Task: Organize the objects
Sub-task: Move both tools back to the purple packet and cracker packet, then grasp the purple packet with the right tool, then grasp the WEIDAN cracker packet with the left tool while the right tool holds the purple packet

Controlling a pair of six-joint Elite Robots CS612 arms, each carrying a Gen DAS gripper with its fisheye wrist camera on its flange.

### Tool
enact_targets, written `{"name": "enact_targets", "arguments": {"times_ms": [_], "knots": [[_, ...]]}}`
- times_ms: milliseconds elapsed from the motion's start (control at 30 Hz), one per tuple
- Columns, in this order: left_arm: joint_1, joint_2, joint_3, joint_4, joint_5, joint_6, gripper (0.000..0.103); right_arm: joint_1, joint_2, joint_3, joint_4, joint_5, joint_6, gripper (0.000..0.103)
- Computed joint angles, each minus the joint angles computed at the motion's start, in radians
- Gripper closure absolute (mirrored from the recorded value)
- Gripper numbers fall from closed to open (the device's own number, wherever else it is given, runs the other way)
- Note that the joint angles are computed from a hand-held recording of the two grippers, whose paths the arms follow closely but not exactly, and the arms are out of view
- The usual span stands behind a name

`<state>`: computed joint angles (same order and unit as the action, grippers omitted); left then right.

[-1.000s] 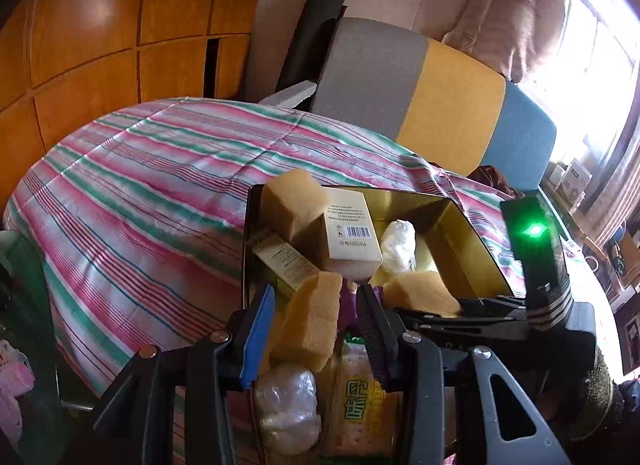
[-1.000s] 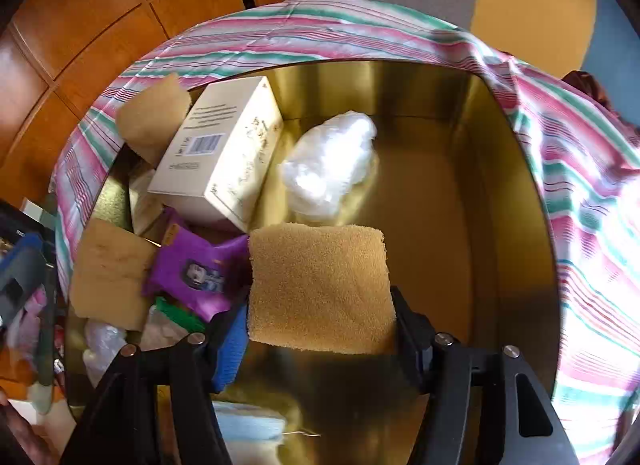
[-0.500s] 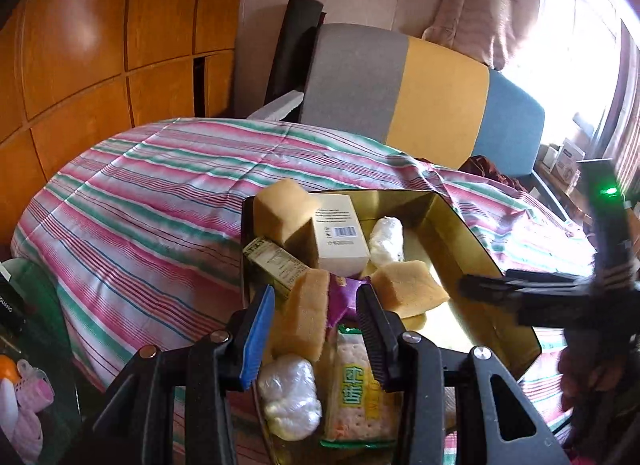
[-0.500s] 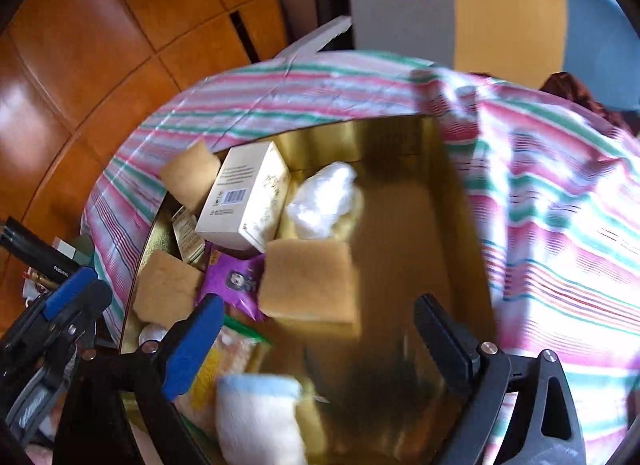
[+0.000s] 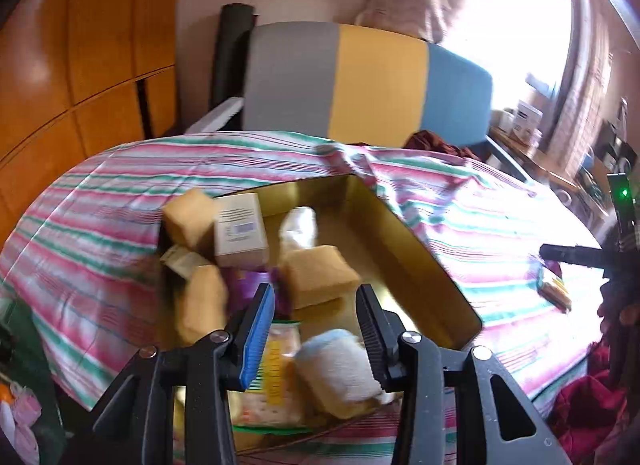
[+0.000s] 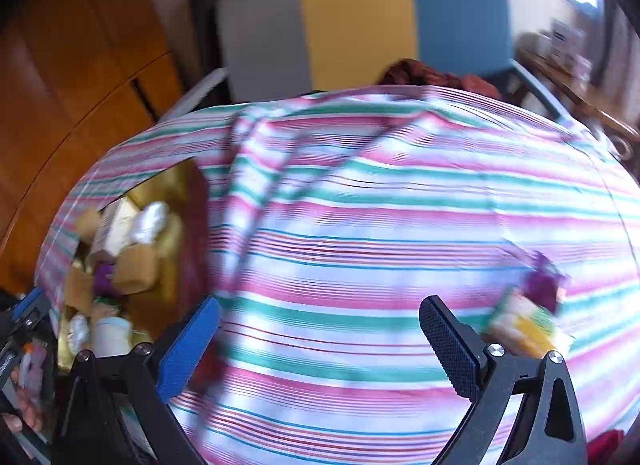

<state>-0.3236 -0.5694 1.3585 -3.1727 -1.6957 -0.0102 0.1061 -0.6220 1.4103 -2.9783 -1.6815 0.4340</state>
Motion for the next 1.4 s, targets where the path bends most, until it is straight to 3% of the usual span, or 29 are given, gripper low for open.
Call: {"name": "enact_targets", "arguments": {"times_ms": [233, 367, 600, 800, 967, 1000, 1033, 1133, 1267, 1400], "knots": [[-0.029, 0.0, -0.007, 0.045, -0.064, 0.075, 0.061, -0.085, -0.079, 0.173, -0.061, -0.079, 0.186, 0.002], [-0.044, -0.002, -0.007, 0.069, -0.087, 0.115, 0.06, -0.127, -0.101, 0.216, -0.037, -0.115, 0.253, 0.002], [-0.066, 0.003, -0.023, 0.126, -0.094, 0.156, 0.06, -0.161, -0.071, 0.185, 0.049, -0.053, 0.248, 0.002], [-0.082, 0.013, -0.05, 0.165, -0.105, 0.18, 0.06, -0.167, -0.028, 0.107, 0.117, -0.042, 0.263, 0.003], [-0.098, 0.019, -0.067, 0.185, -0.12, 0.213, 0.06, -0.177, 0.009, 0.049, 0.188, -0.009, 0.267, 0.02], [-0.101, 0.021, -0.073, 0.193, -0.122, 0.22, 0.06, -0.178, 0.013, 0.046, 0.195, -0.002, 0.262, 0.032], [-0.105, 0.023, -0.08, 0.201, -0.126, 0.227, 0.06, -0.175, 0.015, 0.044, 0.207, -0.023, 0.251, 0.054], [-0.116, 0.033, -0.1, 0.224, -0.14, 0.252, 0.06, -0.171, 0.005, 0.061, 0.188, -0.053, 0.239, 0.057], [-0.134, 0.053, -0.141, 0.281, -0.152, 0.288, 0.06, -0.175, -0.021, 0.113, 0.096, -0.088, 0.288, 0.057], [-0.151, 0.08, -0.203, 0.397, -0.181, 0.33, 0.061, -0.177, -0.052, 0.172, -0.006, -0.146, 0.337, 0.057]]}}
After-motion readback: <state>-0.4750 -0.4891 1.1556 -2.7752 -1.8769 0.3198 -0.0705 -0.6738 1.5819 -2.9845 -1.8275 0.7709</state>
